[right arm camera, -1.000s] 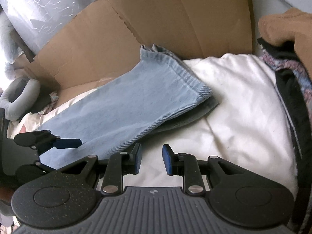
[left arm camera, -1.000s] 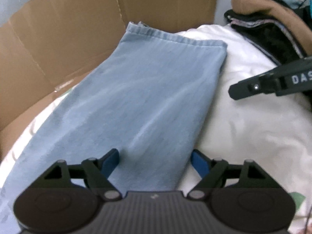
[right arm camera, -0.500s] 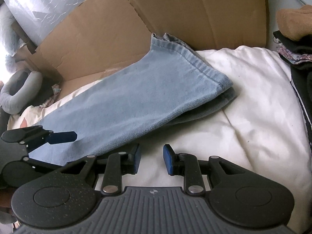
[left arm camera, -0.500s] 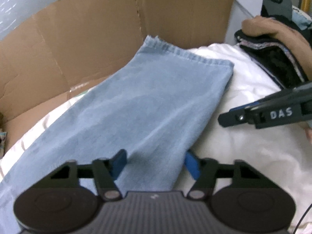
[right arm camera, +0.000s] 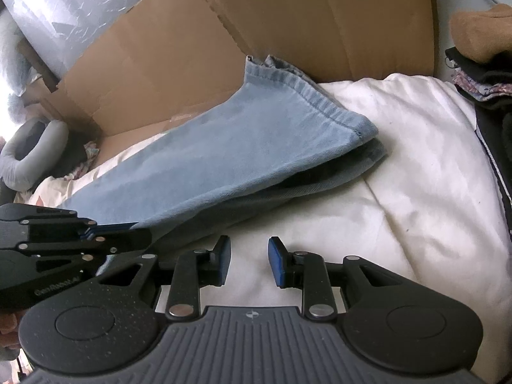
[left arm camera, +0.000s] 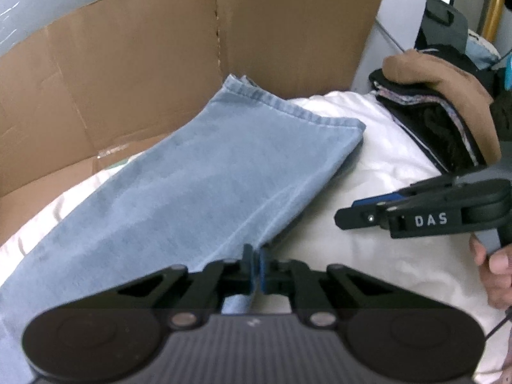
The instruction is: Fold clothes
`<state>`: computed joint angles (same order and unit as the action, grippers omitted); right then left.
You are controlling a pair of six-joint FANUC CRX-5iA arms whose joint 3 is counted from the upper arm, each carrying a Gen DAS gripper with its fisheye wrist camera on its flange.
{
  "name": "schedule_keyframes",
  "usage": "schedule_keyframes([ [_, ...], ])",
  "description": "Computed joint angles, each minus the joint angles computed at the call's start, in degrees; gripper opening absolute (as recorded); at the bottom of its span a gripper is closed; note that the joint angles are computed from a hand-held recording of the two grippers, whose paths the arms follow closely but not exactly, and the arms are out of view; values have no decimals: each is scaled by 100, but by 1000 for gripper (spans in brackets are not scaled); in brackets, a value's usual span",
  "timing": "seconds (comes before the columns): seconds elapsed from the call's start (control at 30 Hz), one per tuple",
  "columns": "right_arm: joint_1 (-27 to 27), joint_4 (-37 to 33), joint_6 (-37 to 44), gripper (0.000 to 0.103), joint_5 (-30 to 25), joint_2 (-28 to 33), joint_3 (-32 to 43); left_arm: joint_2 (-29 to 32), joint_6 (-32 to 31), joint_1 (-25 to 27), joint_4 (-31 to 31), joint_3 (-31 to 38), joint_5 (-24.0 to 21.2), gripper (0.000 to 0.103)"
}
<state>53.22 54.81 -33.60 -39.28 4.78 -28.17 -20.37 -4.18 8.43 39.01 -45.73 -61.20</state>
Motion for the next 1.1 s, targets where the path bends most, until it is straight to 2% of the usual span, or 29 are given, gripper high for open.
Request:
schedule_keyframes([
  [0.3,-275,652,-293,33,292,38,-58,222,296,23,113,298,-195,3],
  [0.47,-522,794,105,35,564,329,292,386,617,54,150,538,-410,3],
  [0.53,-596,670,431,37,599,500,545,417,671,67,198,588,-443,3],
  [0.73,-605,-1101,2331,38,515,933,1396,476,732,98,212,677,-572,3],
  [0.8,-524,-1381,2572,38,479,897,1380,496,717,98,192,703,-612,3],
  [0.83,-487,-1478,2642,38,473,871,1353,507,730,92,179,716,-623,3],
  [0.97,-416,-1030,1932,38,712,604,859,529,799,57,127,748,-633,3],
  [1.1,-351,-1140,2014,38,695,514,789,552,798,13,56,742,-632,3],
])
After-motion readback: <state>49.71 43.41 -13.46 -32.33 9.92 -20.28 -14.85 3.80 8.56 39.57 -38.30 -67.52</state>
